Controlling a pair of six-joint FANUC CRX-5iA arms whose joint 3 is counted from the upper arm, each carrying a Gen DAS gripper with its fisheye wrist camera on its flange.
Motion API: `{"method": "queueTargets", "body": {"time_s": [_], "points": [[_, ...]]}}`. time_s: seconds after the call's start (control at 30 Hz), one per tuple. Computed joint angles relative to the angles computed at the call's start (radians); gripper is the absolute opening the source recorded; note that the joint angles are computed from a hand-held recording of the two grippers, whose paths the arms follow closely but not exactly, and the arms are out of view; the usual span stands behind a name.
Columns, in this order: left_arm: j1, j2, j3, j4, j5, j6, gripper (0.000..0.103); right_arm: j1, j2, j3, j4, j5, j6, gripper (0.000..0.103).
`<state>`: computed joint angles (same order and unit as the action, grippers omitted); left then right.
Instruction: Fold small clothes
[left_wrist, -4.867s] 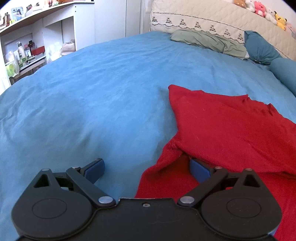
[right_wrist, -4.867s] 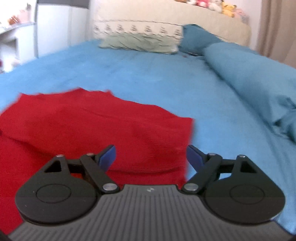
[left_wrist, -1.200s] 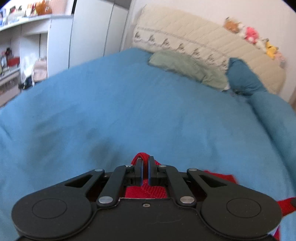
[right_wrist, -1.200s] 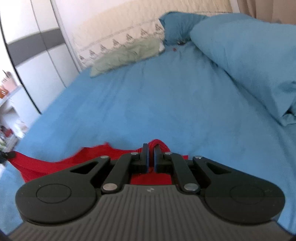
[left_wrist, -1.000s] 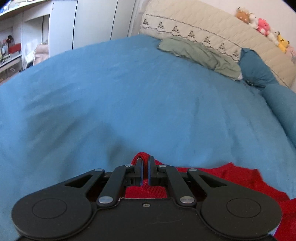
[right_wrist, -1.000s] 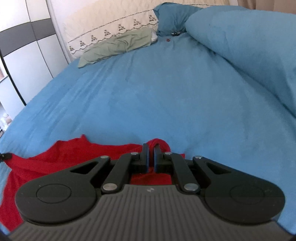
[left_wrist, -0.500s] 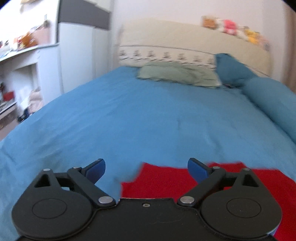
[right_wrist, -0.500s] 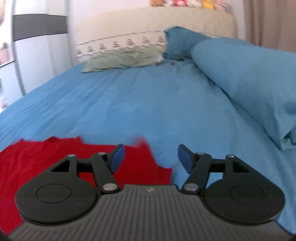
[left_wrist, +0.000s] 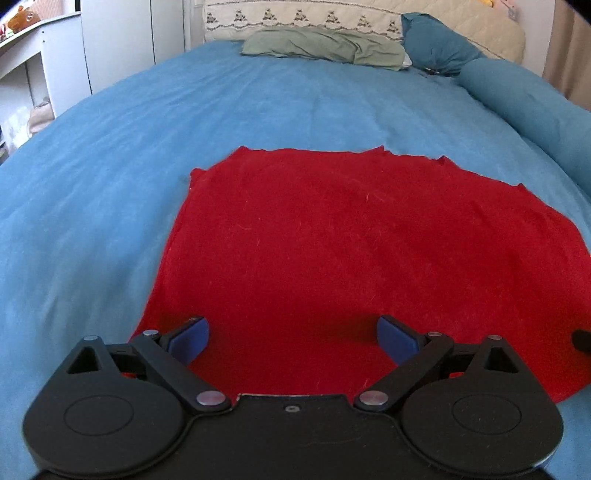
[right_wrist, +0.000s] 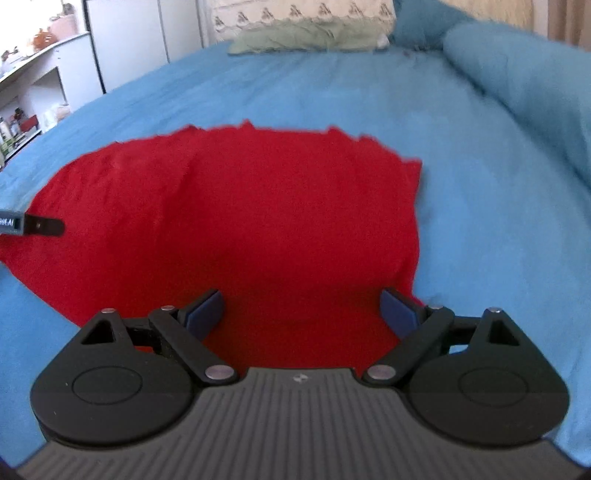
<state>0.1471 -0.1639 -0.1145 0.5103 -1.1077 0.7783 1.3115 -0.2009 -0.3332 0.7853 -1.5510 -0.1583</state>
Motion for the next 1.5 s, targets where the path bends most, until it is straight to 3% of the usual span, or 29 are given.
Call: {"method": "queueTargets", "body": {"time_s": [0.1,0.2,0.4,0.47,0.53,0.67,0.73,0.9,0.93,1.03,1.33,1.5], "points": [[-0.023,-0.005,0.018,-0.048,0.014,-0.007,0.1,-0.002,-0.002,-0.017,0.014,0.017,-0.029,0.103],[-0.007,-0.021,0.034,-0.017,-0.016,-0.002,0.1,0.003,0.009,0.005,0.018,-0.008,0.006,0.103],[0.058,-0.083,0.056,0.185,-0.13,-0.116,0.103,0.121,0.035,0.124,0.103,-0.212,0.042,0.103],[0.051,-0.091,0.076,0.202,-0.176,-0.12,0.103,0.18,0.058,0.175,0.125,-0.307,0.027,0.103],[0.037,-0.091,0.096,0.186,-0.218,-0.115,0.103,0.229,0.073,0.216,0.1,-0.376,-0.051,0.103],[-0.003,-0.111,0.054,0.156,-0.196,-0.111,0.103,0.289,0.08,0.207,0.008,-0.411,-0.284,0.103],[-0.008,-0.114,0.035,0.154,-0.206,-0.1,0.103,0.308,0.077,0.182,-0.036,-0.403,-0.421,0.103],[-0.019,-0.108,0.015,0.136,-0.215,-0.056,0.103,0.348,0.026,0.012,0.059,-0.314,-0.785,0.103],[-0.021,-0.11,0.01,0.133,-0.206,-0.056,0.103,0.339,0.027,-0.004,0.067,-0.302,-0.806,0.102],[-0.031,-0.106,0.004,0.124,-0.181,-0.058,0.103,0.3,0.018,-0.032,0.062,-0.255,-0.828,0.086],[-0.078,-0.049,0.018,0.095,-0.137,0.011,0.103,0.226,0.021,-0.095,0.09,-0.272,-0.96,0.071],[-0.104,-0.017,0.032,0.075,-0.107,0.047,0.103,0.175,0.021,-0.108,0.112,-0.251,-0.924,0.071]]}}
